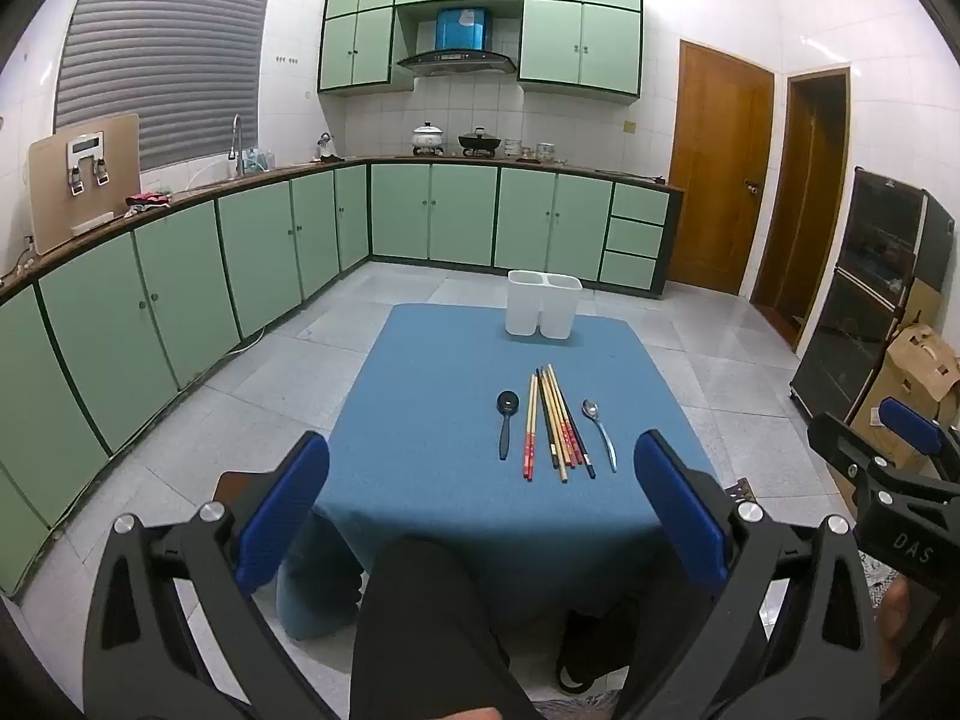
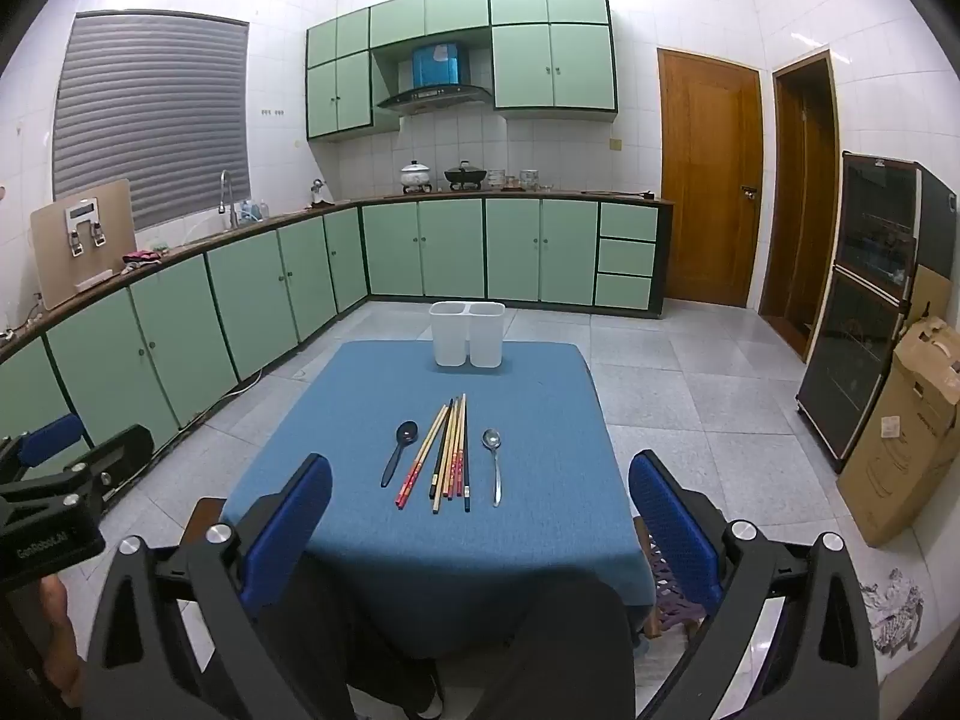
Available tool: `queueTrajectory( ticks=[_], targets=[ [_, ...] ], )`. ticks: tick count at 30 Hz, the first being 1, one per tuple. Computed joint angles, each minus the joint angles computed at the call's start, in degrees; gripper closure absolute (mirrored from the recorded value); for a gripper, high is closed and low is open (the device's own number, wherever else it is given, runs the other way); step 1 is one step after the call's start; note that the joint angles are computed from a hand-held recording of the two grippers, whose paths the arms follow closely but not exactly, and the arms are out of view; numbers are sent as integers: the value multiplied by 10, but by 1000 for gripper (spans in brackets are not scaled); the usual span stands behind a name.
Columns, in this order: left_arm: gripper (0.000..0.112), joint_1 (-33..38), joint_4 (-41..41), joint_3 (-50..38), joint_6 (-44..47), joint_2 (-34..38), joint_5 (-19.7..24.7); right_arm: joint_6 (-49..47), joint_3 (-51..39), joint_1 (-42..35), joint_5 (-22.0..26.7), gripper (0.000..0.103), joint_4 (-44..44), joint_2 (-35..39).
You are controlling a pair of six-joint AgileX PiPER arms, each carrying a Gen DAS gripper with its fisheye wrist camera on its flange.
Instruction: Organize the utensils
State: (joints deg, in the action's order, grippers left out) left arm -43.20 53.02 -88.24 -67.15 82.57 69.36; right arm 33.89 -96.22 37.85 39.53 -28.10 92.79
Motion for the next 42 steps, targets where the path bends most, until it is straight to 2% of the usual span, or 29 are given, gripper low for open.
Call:
queueTrajectory(
  ticks=[11, 13, 19, 42],
  targets=[
    [14, 0, -3, -4, 3, 2, 1, 6, -5, -3, -5, 6, -6, 8],
    [14, 12, -3, 4, -1, 6, -15, 5, -9, -1, 1, 6, -7, 7],
    [14, 1, -2, -6, 0, 7, -2, 14, 3, 1, -4, 6, -15, 1],
    [14, -1, -1, -2, 0, 1, 2, 21, 7, 0, -5, 6, -21, -4]
  ],
)
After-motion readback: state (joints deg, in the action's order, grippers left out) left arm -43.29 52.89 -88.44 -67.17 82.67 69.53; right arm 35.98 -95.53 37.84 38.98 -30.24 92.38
